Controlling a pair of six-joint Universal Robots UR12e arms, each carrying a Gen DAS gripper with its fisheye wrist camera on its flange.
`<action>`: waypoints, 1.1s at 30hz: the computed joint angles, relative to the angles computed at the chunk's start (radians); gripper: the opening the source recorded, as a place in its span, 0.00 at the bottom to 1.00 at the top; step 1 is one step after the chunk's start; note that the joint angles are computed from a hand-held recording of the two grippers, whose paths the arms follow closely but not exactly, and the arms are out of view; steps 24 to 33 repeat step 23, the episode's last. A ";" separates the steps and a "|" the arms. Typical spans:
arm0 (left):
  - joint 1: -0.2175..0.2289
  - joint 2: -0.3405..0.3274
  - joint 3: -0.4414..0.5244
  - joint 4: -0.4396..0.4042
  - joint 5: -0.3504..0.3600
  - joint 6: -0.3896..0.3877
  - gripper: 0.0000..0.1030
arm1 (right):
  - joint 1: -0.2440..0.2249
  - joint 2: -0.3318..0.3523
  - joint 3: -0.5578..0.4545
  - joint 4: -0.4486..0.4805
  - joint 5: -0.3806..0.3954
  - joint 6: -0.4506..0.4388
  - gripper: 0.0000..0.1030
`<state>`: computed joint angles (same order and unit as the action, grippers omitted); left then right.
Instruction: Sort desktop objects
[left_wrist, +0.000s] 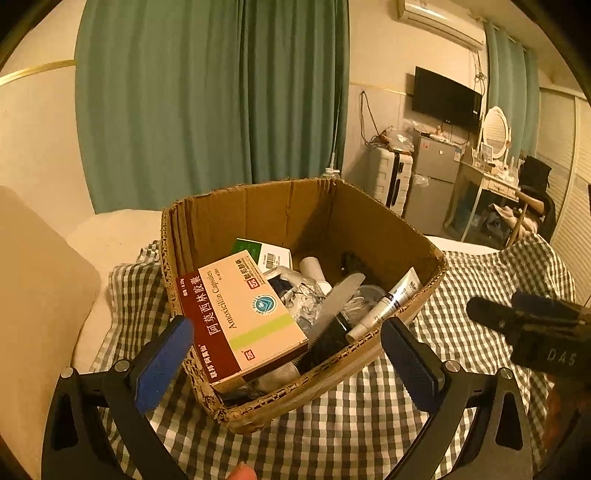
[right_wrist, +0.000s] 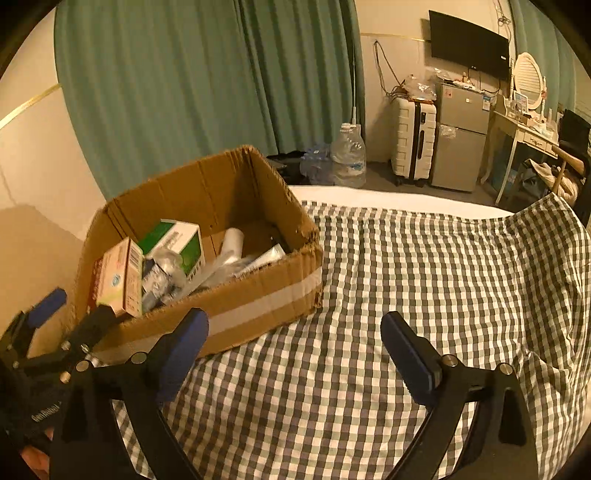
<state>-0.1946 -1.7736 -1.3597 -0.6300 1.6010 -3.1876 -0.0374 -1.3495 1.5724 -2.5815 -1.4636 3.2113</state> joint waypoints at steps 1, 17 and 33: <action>0.001 -0.001 0.000 0.000 0.000 -0.001 1.00 | 0.001 0.001 0.002 0.002 -0.003 -0.003 0.92; -0.006 -0.001 -0.017 0.045 0.024 0.022 1.00 | 0.013 0.006 0.010 0.036 -0.007 -0.004 0.92; 0.005 0.004 -0.017 0.034 -0.029 -0.003 1.00 | 0.015 0.005 0.010 0.044 -0.010 0.003 0.92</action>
